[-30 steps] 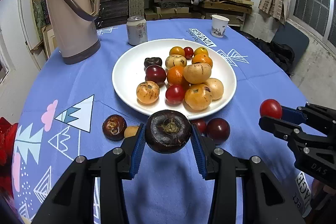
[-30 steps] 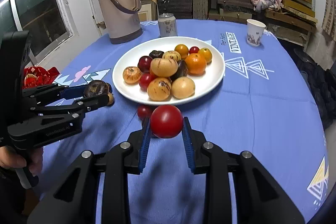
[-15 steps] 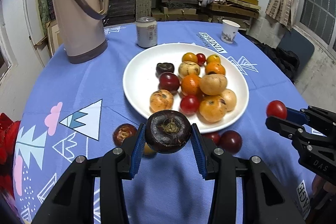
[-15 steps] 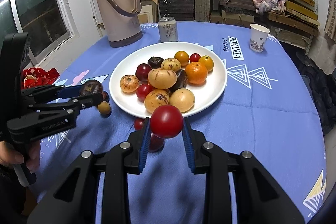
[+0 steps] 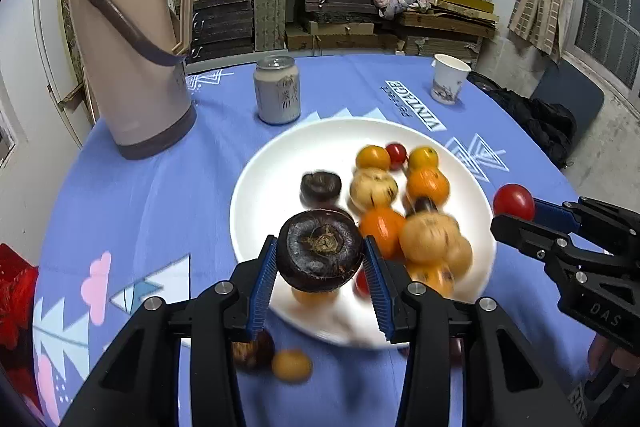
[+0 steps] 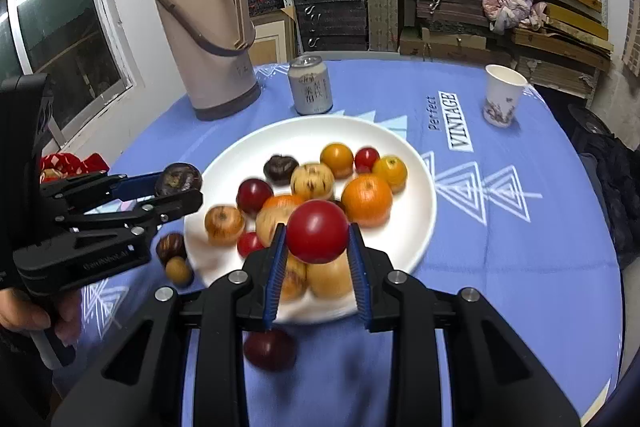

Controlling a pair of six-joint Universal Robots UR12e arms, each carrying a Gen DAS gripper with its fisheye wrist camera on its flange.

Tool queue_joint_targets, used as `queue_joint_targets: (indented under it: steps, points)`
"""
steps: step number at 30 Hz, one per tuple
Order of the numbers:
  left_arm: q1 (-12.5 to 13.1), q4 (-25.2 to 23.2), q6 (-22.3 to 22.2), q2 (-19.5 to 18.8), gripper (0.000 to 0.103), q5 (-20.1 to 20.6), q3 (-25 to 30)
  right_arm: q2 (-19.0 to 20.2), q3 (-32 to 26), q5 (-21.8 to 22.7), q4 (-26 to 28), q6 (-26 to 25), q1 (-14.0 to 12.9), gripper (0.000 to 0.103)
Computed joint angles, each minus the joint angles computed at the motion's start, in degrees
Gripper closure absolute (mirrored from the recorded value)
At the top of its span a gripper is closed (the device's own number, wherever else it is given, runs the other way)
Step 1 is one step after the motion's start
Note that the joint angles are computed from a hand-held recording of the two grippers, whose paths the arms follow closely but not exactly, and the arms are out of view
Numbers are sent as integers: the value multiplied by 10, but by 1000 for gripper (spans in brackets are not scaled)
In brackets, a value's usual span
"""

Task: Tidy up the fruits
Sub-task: 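Carry both fruits onto the white plate and open both grippers, then withdraw both grippers from the plate back over the remaining fruits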

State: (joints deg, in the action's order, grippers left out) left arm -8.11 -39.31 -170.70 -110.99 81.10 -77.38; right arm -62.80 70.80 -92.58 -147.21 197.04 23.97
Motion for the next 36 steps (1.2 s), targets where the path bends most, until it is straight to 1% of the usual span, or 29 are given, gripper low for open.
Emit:
queue_joint_targets:
  steps: [3, 7, 11, 13, 15, 16, 17, 19, 22, 26, 28, 32, 36]
  points:
    - [-1, -9, -6, -18, 60, 3, 26, 16, -24, 4, 6, 2, -6, 73]
    - [-4, -28, -13, -40, 60, 12, 54, 40, -57, 23, 16, 23, -16, 72]
    - [-5, -47, -29, -57, 60, 14, 71, 62, -86, 36, 35, 36, -20, 71]
    - [-6, -57, -27, -61, 59, 19, 74, 65, -87, 36, 31, 37, -20, 66]
    - [-7, -47, -20, -59, 52, 26, 68, 64, -82, 38, 25, 38, -20, 61]
    - [-8, -40, -18, -58, 45, 30, 65, 63, -79, 38, 23, 39, -20, 61]
    - [-8, -31, -18, -57, 41, 34, 61, 61, -75, 41, 20, 41, -21, 60]
    - [-7, -21, -19, -52, 40, 35, 55, 58, -69, 51, 15, 46, -23, 59]
    - [-6, -16, -22, -46, 39, 29, 49, 51, -58, 59, -2, 50, -23, 58]
    - [-7, -8, -20, -35, 39, 29, 35, 42, -45, 60, -14, 53, -21, 57]
    - [-8, -6, -18, -28, 38, 30, 28, 35, -35, 63, -22, 58, -21, 52]
    - [-10, 1, -15, -16, 34, 31, 13, 21, -15, 63, -31, 65, -19, 51]
    - [-12, 7, -7, -3, 34, 34, -3, 7, 5, 61, -42, 74, -18, 50]
